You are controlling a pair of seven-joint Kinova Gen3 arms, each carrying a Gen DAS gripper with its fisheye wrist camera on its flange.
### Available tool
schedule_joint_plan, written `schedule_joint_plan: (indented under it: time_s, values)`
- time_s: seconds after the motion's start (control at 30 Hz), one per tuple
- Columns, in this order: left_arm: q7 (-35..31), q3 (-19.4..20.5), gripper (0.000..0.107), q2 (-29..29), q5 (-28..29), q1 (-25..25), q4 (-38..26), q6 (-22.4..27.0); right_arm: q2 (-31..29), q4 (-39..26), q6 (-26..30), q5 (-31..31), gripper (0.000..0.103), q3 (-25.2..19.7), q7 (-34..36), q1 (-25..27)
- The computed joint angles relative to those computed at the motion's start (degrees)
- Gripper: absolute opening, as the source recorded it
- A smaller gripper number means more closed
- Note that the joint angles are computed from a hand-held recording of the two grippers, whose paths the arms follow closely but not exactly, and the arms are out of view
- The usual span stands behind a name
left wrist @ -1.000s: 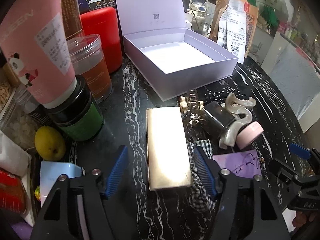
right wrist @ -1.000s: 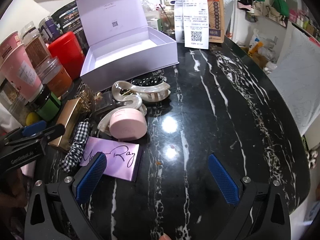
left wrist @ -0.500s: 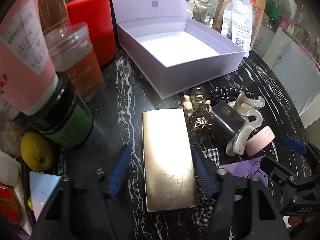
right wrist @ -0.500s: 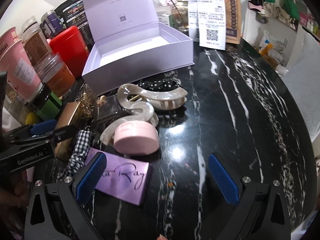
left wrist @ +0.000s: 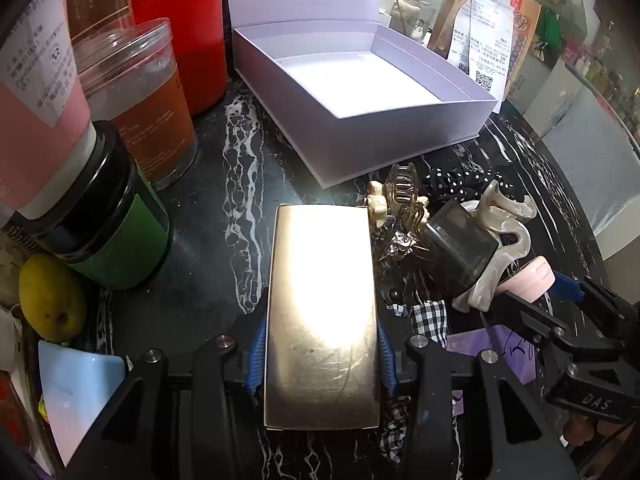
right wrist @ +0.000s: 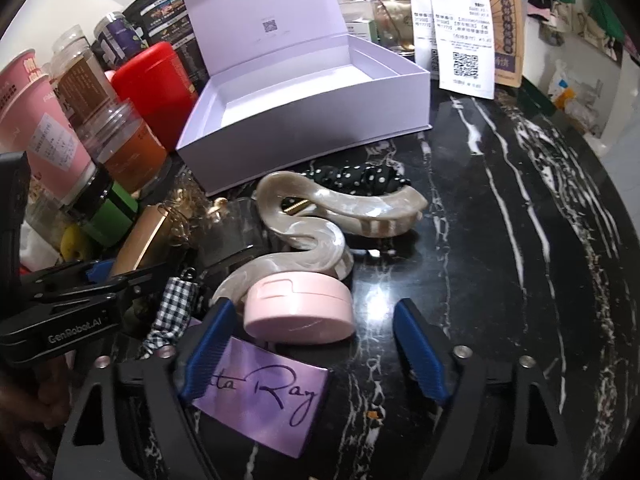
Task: Organize rigid objects
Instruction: 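Grasp the gold case with the left tool while the right tool grasps the pink compact, then carry the gold case and pink compact with both tools into the lilac box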
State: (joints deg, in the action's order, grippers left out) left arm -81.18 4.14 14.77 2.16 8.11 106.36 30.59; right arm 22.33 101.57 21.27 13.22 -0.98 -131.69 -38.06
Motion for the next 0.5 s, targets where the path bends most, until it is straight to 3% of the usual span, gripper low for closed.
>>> schedule_joint_plan:
  time_s: [0.13, 0.5]
  values:
    - [-0.24, 0.23, 0.044, -0.66, 0.71, -0.38, 0.31, -0.39, -0.23, 0.58, -1.25, -0.77, 0.05, -0.7, 0.45, 0.75]
    - [-0.85, 0.48, 0.044, -4.06, 1.28, -0.39, 1.74, -1.01, -3.05, 3.25, -3.77, 2.31, 0.05, 2.16, -2.31, -2.09]
